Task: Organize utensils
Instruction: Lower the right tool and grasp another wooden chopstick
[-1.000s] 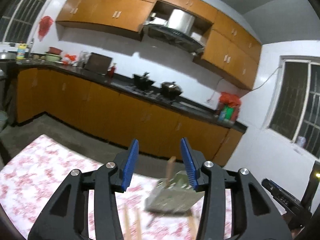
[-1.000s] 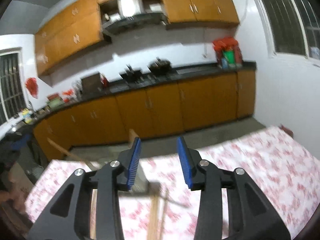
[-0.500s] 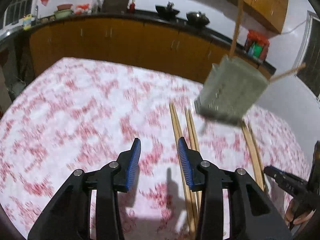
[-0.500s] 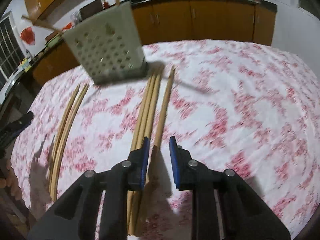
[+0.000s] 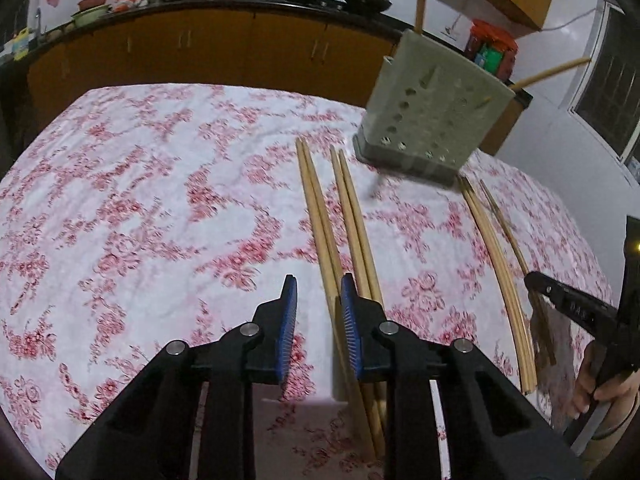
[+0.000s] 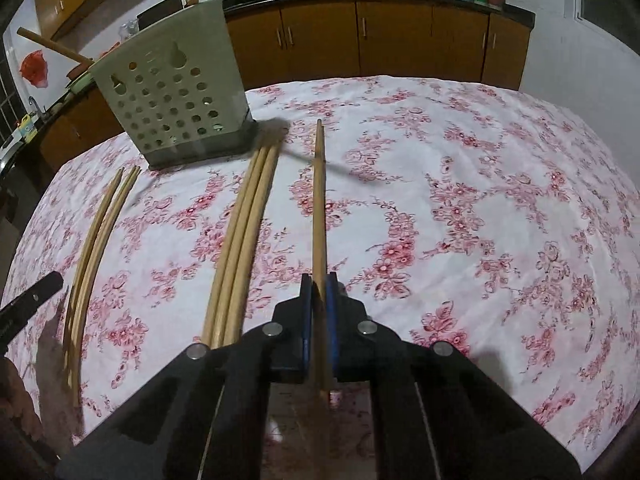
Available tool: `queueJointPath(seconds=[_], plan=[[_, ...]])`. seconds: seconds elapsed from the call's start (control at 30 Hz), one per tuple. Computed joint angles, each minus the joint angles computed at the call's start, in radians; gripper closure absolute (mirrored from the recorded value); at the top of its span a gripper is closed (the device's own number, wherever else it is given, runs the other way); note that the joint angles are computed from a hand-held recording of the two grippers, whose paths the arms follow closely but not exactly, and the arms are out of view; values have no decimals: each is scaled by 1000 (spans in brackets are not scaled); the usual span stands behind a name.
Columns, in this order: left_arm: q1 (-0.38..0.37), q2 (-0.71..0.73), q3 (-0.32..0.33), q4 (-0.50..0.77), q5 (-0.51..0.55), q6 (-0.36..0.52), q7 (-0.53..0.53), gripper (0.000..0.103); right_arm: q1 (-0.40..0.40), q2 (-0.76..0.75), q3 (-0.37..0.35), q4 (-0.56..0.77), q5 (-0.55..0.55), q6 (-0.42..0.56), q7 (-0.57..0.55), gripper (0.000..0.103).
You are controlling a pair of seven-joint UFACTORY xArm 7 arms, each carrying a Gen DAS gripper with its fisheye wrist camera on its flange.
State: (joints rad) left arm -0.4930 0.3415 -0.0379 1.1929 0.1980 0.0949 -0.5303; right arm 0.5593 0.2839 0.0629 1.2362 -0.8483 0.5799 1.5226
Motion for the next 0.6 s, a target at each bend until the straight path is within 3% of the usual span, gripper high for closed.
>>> queueJointPath(seconds=[0.17, 0.27, 0.6], plan=[[2, 13, -15, 18, -2, 41, 23, 83, 4, 8, -2, 9, -5, 8, -3, 94], [-55, 14, 48, 27, 62, 61, -27, 83, 5, 6, -2, 7, -5, 11, -4, 94], [-59, 34, 51, 70, 153, 111, -105, 86, 11, 7, 8, 13, -16, 32, -18, 90]])
